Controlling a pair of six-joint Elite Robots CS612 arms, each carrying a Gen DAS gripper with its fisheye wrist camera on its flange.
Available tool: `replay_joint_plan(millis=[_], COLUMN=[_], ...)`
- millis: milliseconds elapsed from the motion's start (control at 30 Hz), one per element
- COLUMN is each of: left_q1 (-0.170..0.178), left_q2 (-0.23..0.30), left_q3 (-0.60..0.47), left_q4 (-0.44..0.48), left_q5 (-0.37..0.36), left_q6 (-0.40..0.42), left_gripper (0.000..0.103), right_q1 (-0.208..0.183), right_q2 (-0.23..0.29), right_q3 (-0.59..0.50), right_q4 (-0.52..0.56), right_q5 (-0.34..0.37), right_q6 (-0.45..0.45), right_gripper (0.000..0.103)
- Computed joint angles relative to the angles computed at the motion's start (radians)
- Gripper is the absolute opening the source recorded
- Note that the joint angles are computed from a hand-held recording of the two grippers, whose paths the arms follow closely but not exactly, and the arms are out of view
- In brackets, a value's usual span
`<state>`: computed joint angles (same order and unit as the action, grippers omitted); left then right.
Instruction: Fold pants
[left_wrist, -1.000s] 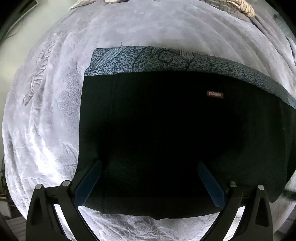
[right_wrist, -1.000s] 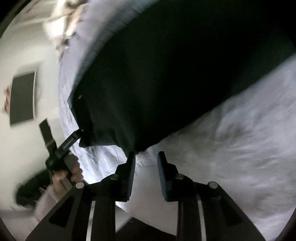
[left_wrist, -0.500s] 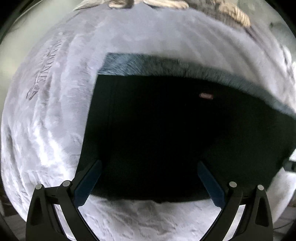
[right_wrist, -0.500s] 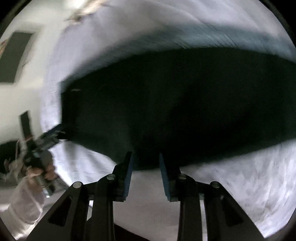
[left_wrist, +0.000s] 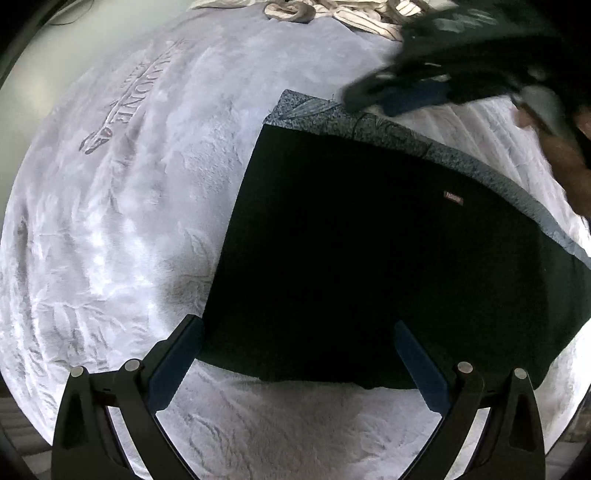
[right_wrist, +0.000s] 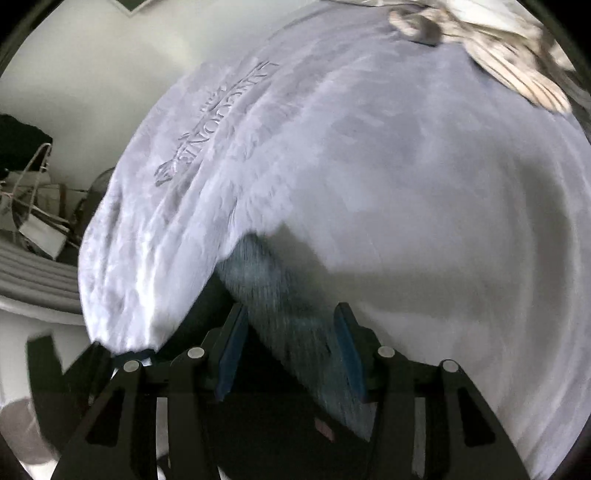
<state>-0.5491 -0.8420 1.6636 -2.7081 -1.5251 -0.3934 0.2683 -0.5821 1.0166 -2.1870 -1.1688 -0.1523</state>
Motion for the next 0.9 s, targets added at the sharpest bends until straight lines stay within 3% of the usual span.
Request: replay_joint_plan(millis=[67,100,133,267,333,400,467,533,700,733,800,833,867,900], left_q1=[0.004,0.008,0.008,0.02,0.02,0.014,0.004,-0.004,-0.001,-0.002,-0.006,-0.01,-0.017,-0.021], left_q2=[-0.001,0.007,0.002,-0.031,-0.034,-0.022,0.005,0.018,0.01,0.01,0.011,0.025,0.016,0.008], left_q3=[0.007,-0.001,0.006,0.053,0.053,0.028,-0.022,-0.041,-0.023,-0.026,-0.04,-0.063,-0.06,-0.058], left_q4=[-0.021,-0.024,-0.032,-0.112,-0.122,-0.078,0.016,0.077,0.049,0.063,0.082,0.093,0.105,0.112], left_q5=[-0.01,-0.012,-0.008,-0.052,-0.047,-0.028,0.003,0.038,0.033,0.04,0.056,0.067,0.089,0.104], left_q6=[-0.003,-0.003,-0.01,-0.077,-0.091,-0.088,-0.069,-0.059,-0.054,-0.055,-0.051,-0.046,-0.037,-0.028], left_gripper=[0.103,0.103,0.103,0.103,0.103,0.103,0.103,0.103,0.103,0.103,0.103,0.103,0.103,0.103], right_q1=[0.004,0.011,0.015,0.013,0.016,0.022,0.026,0.016,-0.014,-0.017,-0.013,-0.024,-0.032,-0.057], right_q2=[0.016,0.032,0.041,-0.008,0.001,0.027,0.04,0.015,-0.102,-0.11,-0.117,-0.12,-0.126,-0.148], right_q3=[-0.025,-0.055,-0.068,0.002,-0.011,-0.042,-0.05,-0.004,0.193,0.211,0.234,0.254,0.272,0.316], right_q4=[0.053,0.112,0.129,0.06,0.061,0.069,0.067,0.009,-0.144,-0.134,-0.111,-0.112,-0.132,-0.168], right_q5=[-0.018,-0.046,-0.061,0.002,0.016,-0.019,-0.058,-0.042,-0.011,-0.038,-0.161,-0.207,-0.212,-0.203], right_q6=[-0.019,-0.023,-0.025,-0.084,-0.079,-0.025,0.041,0.092,0.155,0.159,0.175,0.23,0.308,0.413], right_gripper=[0.049,0.016,0.007,0.007,0.007,0.007,0.012,0.013,0.033,0.035,0.038,0.045,0.059,0.06])
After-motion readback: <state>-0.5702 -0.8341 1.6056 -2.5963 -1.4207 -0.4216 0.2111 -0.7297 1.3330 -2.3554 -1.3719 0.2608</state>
